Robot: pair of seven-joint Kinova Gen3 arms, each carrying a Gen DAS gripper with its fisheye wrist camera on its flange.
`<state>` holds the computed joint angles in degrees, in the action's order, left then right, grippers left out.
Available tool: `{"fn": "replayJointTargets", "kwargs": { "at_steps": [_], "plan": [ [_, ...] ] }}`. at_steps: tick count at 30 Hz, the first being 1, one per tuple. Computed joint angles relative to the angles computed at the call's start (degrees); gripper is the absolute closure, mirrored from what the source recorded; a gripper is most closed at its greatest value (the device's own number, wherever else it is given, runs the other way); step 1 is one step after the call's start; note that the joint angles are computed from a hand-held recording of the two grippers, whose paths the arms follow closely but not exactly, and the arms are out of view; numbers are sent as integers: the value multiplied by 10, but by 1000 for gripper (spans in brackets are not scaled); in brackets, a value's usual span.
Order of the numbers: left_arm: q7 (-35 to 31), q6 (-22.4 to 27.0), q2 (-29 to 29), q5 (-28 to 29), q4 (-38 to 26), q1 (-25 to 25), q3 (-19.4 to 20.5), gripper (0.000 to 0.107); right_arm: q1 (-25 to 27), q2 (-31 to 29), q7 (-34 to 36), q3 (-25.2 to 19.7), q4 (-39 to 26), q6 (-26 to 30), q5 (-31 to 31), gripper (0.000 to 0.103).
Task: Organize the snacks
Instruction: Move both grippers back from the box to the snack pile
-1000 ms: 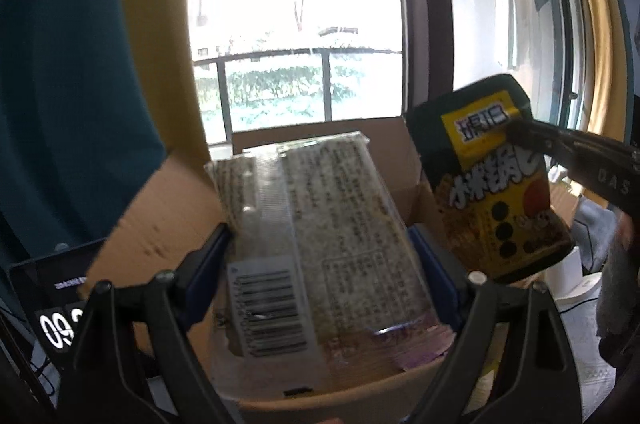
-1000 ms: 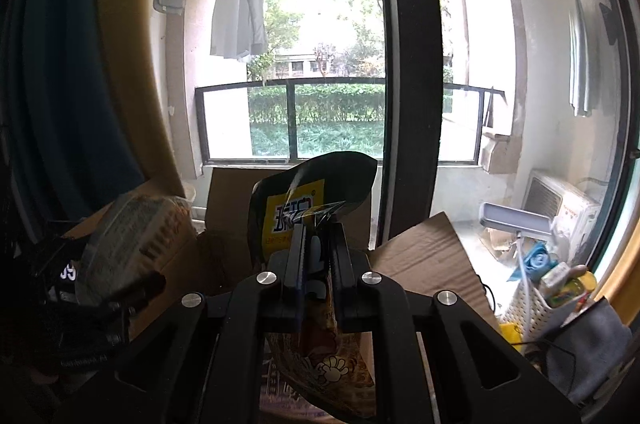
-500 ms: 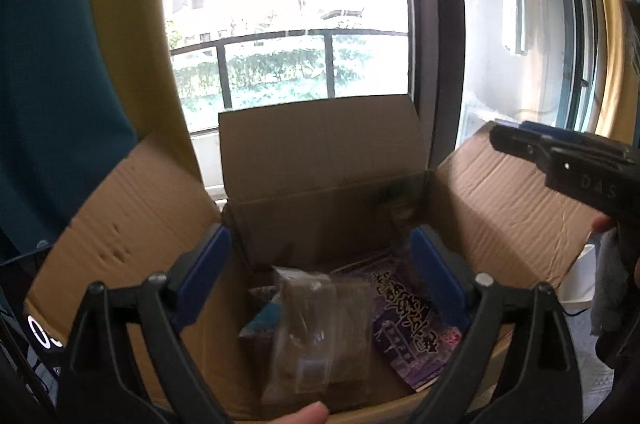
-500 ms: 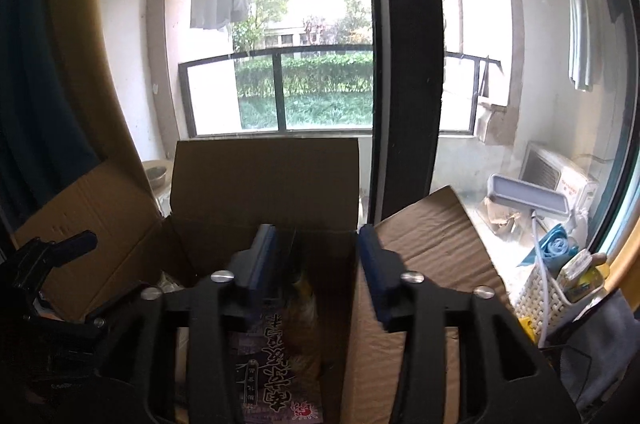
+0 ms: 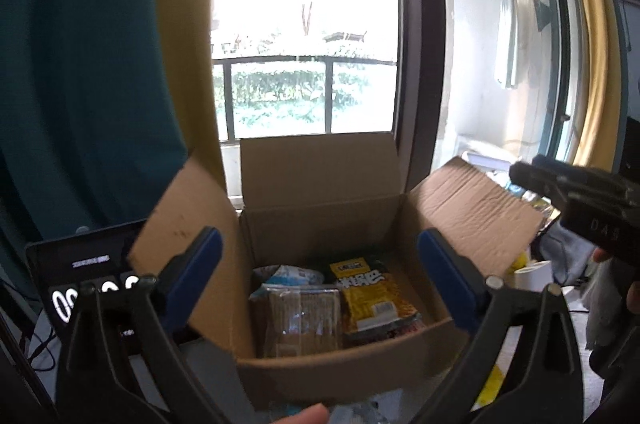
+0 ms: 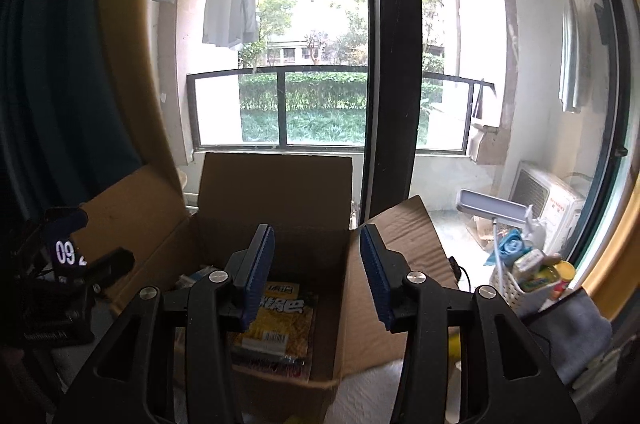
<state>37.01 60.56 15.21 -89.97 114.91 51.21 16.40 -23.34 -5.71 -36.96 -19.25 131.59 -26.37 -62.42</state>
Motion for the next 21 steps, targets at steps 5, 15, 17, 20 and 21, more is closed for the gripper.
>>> {"fn": "replayJointTargets", "kwargs": {
  "at_steps": [5,15,17,20,21],
  "plan": [
    [3,91,-5,35,9,54,19,8,6,-46,27,-39,36,-11,-54,55],
    [69,192,-9,75,39,143,64,8,66,-139,50,-129,98,31,-146,55],
    [84,206,-5,86,43,162,71,8,81,-164,54,-146,115,50,-167,54],
    [99,216,2,99,44,185,77,8,110,-205,71,-172,137,88,-208,54],
    [102,221,7,105,43,193,79,8,117,-219,71,-176,147,102,-215,54]
  ]
}}
